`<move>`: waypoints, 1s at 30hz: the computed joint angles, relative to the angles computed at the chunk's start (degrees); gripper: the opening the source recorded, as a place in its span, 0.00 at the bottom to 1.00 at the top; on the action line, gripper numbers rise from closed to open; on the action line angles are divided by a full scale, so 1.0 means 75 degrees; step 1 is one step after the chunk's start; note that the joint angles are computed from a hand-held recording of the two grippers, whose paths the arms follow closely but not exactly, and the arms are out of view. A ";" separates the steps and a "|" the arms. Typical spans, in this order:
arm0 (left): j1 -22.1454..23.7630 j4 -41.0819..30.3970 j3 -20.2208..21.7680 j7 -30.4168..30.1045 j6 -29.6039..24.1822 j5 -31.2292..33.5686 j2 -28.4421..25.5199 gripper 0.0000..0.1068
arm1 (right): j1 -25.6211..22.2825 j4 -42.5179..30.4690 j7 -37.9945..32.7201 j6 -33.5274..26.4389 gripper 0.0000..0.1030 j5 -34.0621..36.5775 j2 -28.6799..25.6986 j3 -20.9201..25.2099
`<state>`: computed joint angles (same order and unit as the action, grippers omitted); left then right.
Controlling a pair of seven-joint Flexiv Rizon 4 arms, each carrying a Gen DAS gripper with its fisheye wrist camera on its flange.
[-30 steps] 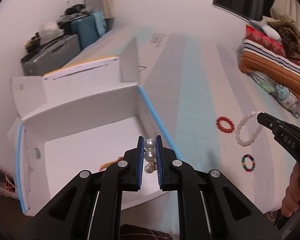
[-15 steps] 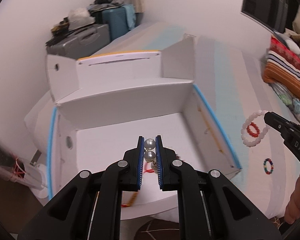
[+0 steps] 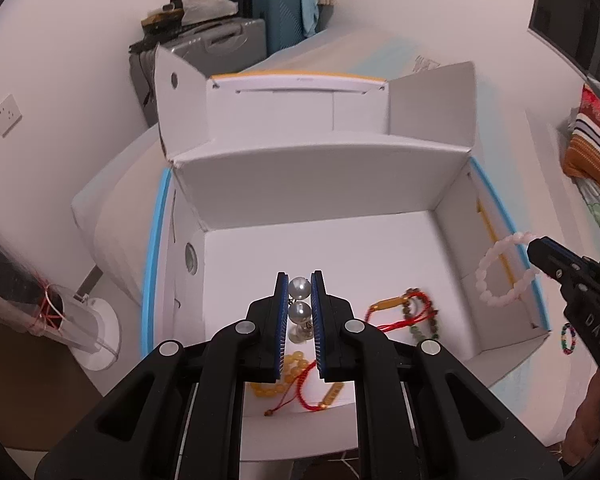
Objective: Organize jewelry
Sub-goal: 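Carry the white bracelet and pearl string over the white box with both tools, then open both tools to drop the white bracelet and pearls into the box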
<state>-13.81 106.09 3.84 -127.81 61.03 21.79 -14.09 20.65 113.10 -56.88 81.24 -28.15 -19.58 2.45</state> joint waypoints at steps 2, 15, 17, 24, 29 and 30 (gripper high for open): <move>0.0069 0.0021 -0.0018 0.0106 -0.0045 -0.0117 -0.0090 0.10 | 0.0019 -0.0109 -0.0085 -0.0160 0.09 0.0018 -0.0134 0.0060; 0.0246 0.0062 -0.0025 0.0868 -0.0190 -0.0913 -0.0643 0.11 | -0.0012 -0.0675 -0.0837 -0.1118 0.09 0.0860 -0.0759 0.0490; 0.0214 0.0088 0.0024 0.0879 -0.0179 -0.0939 -0.0647 0.11 | 0.0020 -0.0703 -0.0863 -0.1182 0.09 0.0873 -0.0790 0.0477; 0.0138 0.0126 0.0112 0.0866 -0.0164 -0.0918 -0.0560 0.25 | -0.0071 -0.0800 -0.1077 -0.1287 0.28 0.1244 -0.0767 0.0707; -0.0042 0.0077 0.0239 0.0405 -0.0116 -0.0444 -0.0375 0.54 | -0.0058 -0.0695 -0.1092 -0.1054 0.46 0.1354 -0.0598 0.0656; -0.0064 0.0075 0.0248 0.0307 -0.0104 -0.0353 -0.0338 0.56 | -0.0071 -0.0690 -0.1108 -0.1051 0.51 0.1368 -0.0574 0.0661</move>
<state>-14.29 106.66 5.70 -125.52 60.25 19.15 -16.62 20.12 107.93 -65.19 73.35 -17.89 -23.89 7.41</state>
